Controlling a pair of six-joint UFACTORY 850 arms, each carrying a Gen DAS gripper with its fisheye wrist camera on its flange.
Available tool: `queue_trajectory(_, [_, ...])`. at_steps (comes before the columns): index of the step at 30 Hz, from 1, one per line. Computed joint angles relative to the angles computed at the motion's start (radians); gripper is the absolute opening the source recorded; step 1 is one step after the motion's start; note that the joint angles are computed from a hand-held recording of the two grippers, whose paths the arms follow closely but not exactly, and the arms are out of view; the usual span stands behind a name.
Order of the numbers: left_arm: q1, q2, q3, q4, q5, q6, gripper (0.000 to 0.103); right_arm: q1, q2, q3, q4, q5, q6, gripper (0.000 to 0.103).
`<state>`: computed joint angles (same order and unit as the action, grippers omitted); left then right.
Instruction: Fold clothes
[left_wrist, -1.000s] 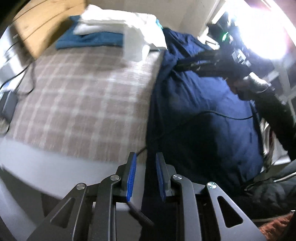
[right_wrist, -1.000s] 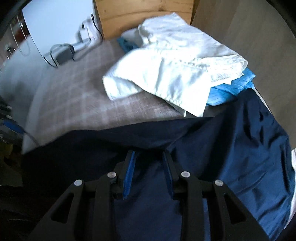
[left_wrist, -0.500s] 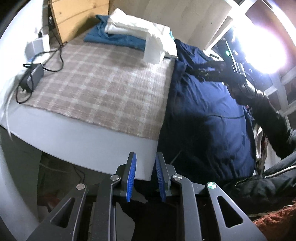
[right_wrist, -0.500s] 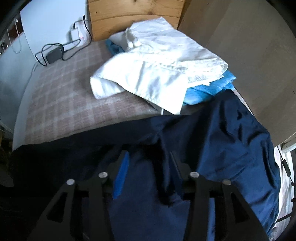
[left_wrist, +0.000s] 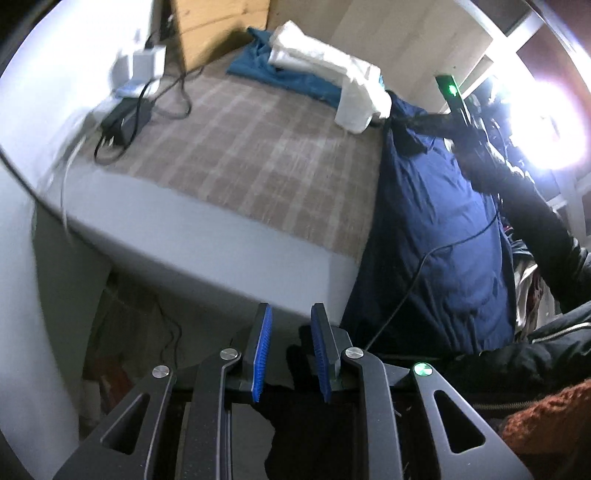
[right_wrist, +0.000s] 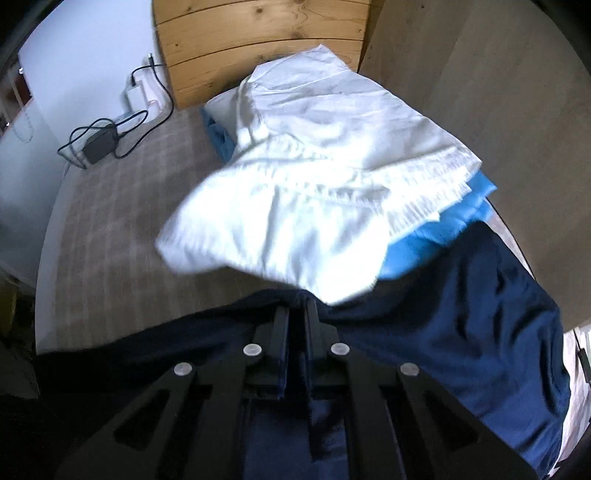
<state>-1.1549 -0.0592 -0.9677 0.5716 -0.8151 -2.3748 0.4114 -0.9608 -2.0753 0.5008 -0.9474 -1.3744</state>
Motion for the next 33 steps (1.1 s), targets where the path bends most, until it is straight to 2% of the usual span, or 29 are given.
queue_trajectory(3, [-0.008,-0.04,-0.011,-0.003,0.062,-0.032,0.02,0.037,0.012,0.044,-0.098,0.064,0.04,0.011])
queue_trajectory(6, [-0.011,-0.092,-0.041,0.033,0.124,-0.048,0.021,0.04,0.034,0.069,-0.103,0.067,0.035,0.023])
queue_trajectory(8, [-0.009,-0.128,-0.059,0.055,0.164,-0.039,0.028,0.024,0.046,0.059,-0.067,0.004,0.022,0.038])
queue_trajectory(9, [-0.003,-0.142,-0.063,0.055,0.188,-0.023,0.029,0.015,0.053,0.055,-0.048,-0.027,0.014,0.04])
queue_trajectory(13, [0.016,-0.181,-0.063,0.06,0.268,0.053,0.029,-0.048,0.127,0.1,0.037,-0.14,-0.01,0.041])
queue_trajectory(18, [0.042,-0.187,-0.028,0.016,0.332,0.234,0.031,-0.154,0.225,0.146,0.124,-0.328,0.08,0.041])
queue_trajectory(21, [0.044,-0.166,0.011,0.05,0.381,0.273,0.033,-0.232,0.296,0.165,0.172,-0.424,0.162,0.041])
queue_trajectory(22, [0.044,-0.159,0.024,0.052,0.394,0.291,0.033,-0.257,0.34,0.206,0.178,-0.406,0.166,0.041])
queue_trajectory(25, [0.048,-0.157,0.038,0.054,0.405,0.384,0.034,-0.309,0.487,0.374,0.151,-0.28,0.158,0.049])
queue_trajectory(29, [0.082,-0.187,0.04,0.064,0.431,0.494,0.035,-0.33,0.584,0.547,0.1,-0.198,0.198,0.049])
queue_trajectory(33, [0.108,-0.201,0.056,0.166,0.504,0.434,0.035,-0.326,0.63,0.634,0.069,-0.148,0.209,0.049])
